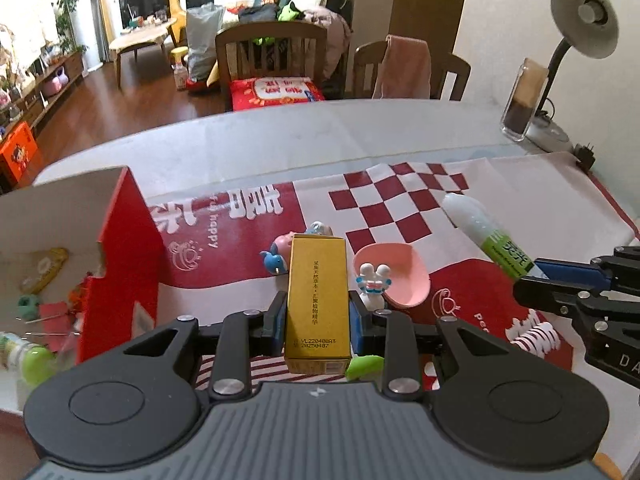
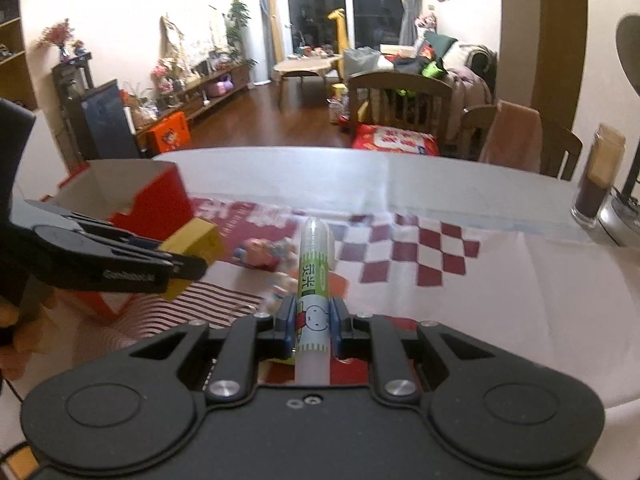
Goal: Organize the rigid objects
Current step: 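Carry the yellow box and glue stick into the shoebox and release them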
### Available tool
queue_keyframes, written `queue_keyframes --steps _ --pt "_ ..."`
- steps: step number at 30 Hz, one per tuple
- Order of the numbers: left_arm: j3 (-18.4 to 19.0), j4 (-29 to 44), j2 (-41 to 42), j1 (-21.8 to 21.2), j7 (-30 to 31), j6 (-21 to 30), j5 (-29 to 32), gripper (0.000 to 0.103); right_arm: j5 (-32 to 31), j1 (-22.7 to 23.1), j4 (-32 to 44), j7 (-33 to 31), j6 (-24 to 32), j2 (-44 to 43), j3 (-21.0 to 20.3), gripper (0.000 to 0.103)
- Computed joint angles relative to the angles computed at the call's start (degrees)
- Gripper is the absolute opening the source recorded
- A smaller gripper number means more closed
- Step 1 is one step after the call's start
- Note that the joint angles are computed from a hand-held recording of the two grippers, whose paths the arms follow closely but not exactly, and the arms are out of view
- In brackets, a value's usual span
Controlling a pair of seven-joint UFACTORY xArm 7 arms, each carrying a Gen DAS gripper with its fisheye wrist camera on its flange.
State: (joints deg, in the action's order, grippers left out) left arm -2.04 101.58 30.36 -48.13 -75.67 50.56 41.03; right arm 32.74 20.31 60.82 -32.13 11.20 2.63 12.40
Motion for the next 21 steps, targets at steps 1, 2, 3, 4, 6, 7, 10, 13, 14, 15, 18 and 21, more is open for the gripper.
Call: queue_keyframes --steps 1,2,3,4,6,7,10,13,14,15,18,21 --pt "0.06 -0.85 -0.93 -0.30 -0.56 -0.13 0.36 0.029 -0.65 0.28 -0.13 0.64 -0.09 -0.51 0.15 0.016" --pt "-0.05 -1.60 -1.74 -0.35 -1.03 -0.33 0.52 0.029 -1.29 0.60 -0.03 1.36 0.08 -0.92 0.22 0.016" --pt "-0.18 -2.38 -2.58 -0.39 -1.58 -0.32 0.73 0.029 -1.71 0.90 0.06 2.02 0.31 -1.33 0.24 0.016" --pt "-0.34 -3.23 -3.53 -0.43 -2.02 -0.16 1.08 0.029 -2.68 1.32 0.10 3.25 0.50 -1.83 0.25 0.016" --pt "-0.90 -4.90 -5.34 -0.21 -2.52 -0.06 1.78 0.029 -4.48 2.10 0.39 5.29 0.75 -2.32 0.22 0.016" --pt "-1.22 -6.08 -6.52 -0.01 -2.78 -0.09 2.22 0.029 -5.43 2.52 0.48 6.26 0.70 -2.56 0.26 0.016" --pt "-2.47 -10.29 -10.33 1.15 -4.02 -0.87 3.35 0.029 -9.57 3.76 0.96 10.28 0.32 -2.72 0.51 0.016" --pt "-3.95 -15.19 -14.49 2.81 -5.62 -1.86 4.75 0.029 -15.37 4.94 1.87 16.41 0.27 -2.33 0.95 0.016" --pt "-4.49 -16.76 -15.86 3.47 -6.11 -2.01 5.22 0.029 -18.01 5.37 2.43 19.14 0.32 -1.99 1.11 0.016" --pt "-5.07 -18.12 -17.07 4.22 -6.41 -2.19 5.52 0.029 -20.61 5.76 2.70 21.72 0.31 -1.82 1.21 0.016" --pt "-6.74 -23.14 -21.46 6.78 -7.38 -3.08 6.13 0.029 -29.04 7.17 4.76 30.26 0.90 -0.48 1.46 0.016" --pt "-8.26 -28.82 -26.55 9.63 -7.36 -3.84 6.30 0.029 -35.74 8.98 7.32 37.12 1.34 1.37 1.40 0.016"
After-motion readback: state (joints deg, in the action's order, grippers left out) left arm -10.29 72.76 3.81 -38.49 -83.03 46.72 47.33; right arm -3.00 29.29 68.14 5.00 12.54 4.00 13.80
